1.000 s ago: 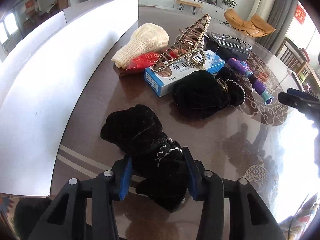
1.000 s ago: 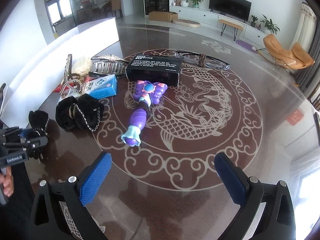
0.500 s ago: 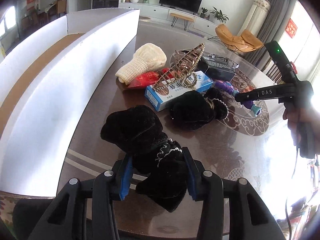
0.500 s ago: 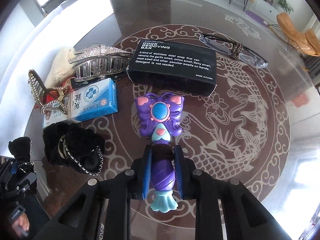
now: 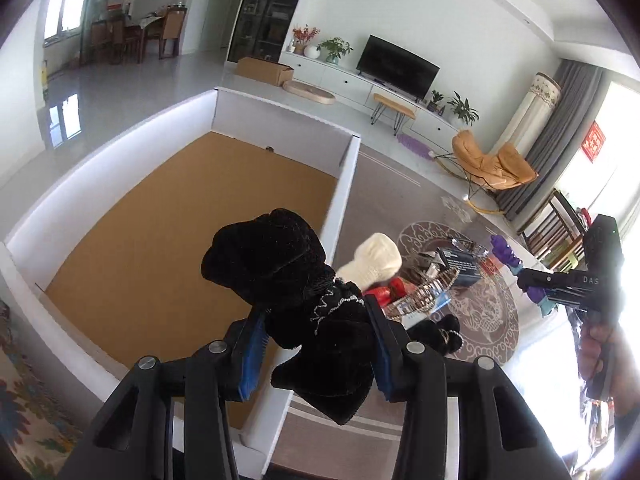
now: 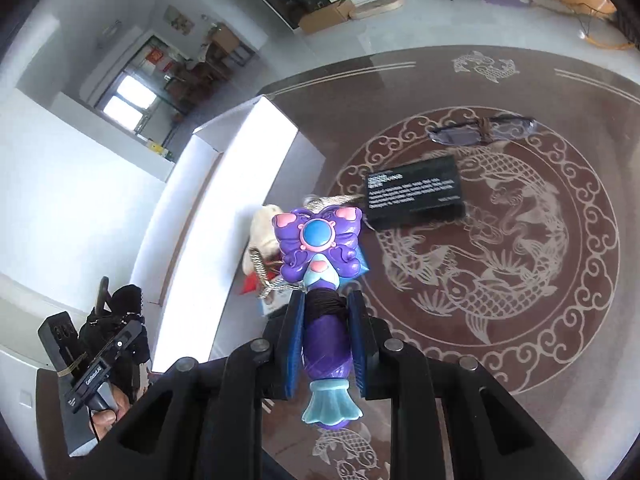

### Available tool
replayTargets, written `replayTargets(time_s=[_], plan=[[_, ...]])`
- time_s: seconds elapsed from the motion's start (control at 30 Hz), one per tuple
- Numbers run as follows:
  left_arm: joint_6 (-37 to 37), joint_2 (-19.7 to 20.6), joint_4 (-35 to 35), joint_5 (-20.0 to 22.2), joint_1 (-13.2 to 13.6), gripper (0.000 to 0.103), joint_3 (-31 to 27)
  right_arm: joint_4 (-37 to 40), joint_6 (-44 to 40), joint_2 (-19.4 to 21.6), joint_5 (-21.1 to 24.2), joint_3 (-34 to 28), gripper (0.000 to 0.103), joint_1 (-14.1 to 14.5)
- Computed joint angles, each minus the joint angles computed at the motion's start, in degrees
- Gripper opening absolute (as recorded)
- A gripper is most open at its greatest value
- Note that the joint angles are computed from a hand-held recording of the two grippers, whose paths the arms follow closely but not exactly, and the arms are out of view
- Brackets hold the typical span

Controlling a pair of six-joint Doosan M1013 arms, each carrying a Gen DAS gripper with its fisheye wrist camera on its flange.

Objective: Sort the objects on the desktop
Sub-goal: 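Carry the black pouch toward the box with the left gripper while the right grasps the purple toy wand, then open the left gripper over the box while the right drops the purple wand inside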

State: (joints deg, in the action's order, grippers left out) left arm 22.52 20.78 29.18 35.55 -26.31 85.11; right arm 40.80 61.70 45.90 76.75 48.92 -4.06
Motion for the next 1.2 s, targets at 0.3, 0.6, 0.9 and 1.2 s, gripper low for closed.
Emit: replayTargets(time_s=[0.3,0.6,0.9,1.2], plan=[[2.09,1.77,-4.05,6.83,5.73,0.045,-0.6,6.1,-8.89,0.03,0.79,-2.54,0.022,11.64],[2.13,3.59,-3.26,11.0,6.89,0.047,-0.75,-7.48,-10.84,1.33,-7.86,-0.48,0.022,20.56],[-0.85,3.34,-0.13,13.08,5.44,0.062,-0.76,-3.0,-16.14,-1.37,-15.08,5.28,0.07,19.41],[-5.87,1.29,10.12,2.8,-3.43,0.098,0.18,15.58,-40.91,-12.33,-35.91,24.96,0.095,10.92]])
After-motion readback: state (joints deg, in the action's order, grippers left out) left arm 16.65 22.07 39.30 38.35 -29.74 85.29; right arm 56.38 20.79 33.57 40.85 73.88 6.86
